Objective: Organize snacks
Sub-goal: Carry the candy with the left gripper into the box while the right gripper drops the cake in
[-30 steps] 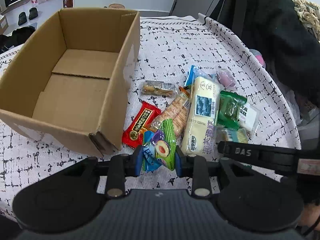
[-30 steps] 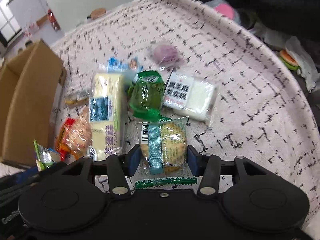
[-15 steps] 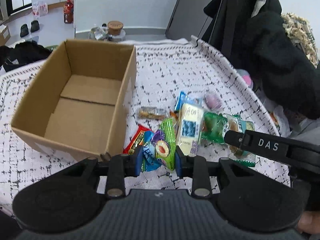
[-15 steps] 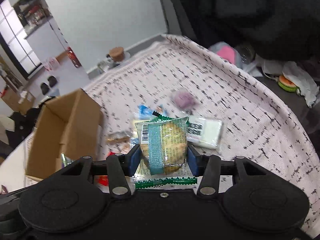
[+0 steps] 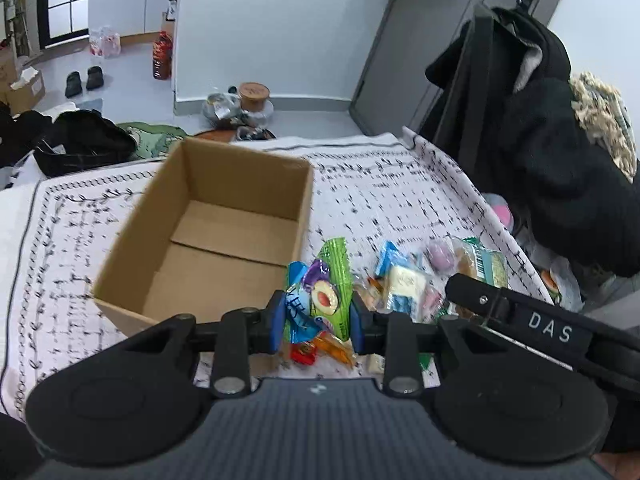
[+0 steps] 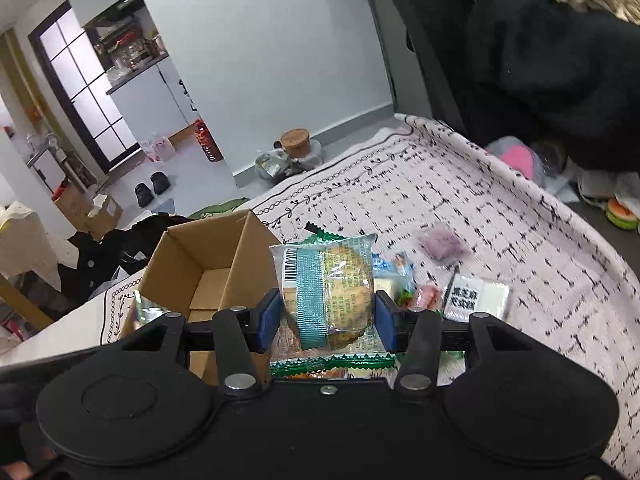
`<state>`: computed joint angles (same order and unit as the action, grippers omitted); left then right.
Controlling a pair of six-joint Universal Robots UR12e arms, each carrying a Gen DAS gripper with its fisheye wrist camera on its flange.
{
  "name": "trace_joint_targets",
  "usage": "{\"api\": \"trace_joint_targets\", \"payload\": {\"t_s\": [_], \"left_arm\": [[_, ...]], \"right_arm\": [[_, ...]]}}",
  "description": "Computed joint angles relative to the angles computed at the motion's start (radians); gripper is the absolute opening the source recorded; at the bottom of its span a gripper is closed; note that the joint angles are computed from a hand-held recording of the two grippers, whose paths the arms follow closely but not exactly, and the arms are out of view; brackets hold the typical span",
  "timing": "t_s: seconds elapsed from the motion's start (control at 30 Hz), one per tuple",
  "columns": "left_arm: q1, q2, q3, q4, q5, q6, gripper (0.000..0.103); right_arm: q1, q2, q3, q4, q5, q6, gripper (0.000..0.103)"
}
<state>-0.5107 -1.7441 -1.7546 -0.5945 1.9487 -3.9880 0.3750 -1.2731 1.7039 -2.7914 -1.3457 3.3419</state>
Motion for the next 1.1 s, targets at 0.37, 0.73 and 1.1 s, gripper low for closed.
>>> {"api": "trace_joint_targets", "payload": {"t_s": [0.37, 0.73, 1.1], "left_arm": [[0.04, 0.043, -0.046, 0.02, 0.02, 0.01, 0.031], [0.093, 0.059, -0.09, 0.028, -0.003, -0.008, 0.031], [0.122, 0.069, -0.119, 0.002, -0.009, -0.06, 0.035]], "right_arm": [[0.031, 0.028, -0.026, -0.029, 0.053, 0.023, 0.047], [0.062, 0.067, -0.066, -0.008, 0.087, 0.034, 0.048], [0.087, 0.105, -0.1, 0.009, 0.136, 0.053, 0.048]]}}
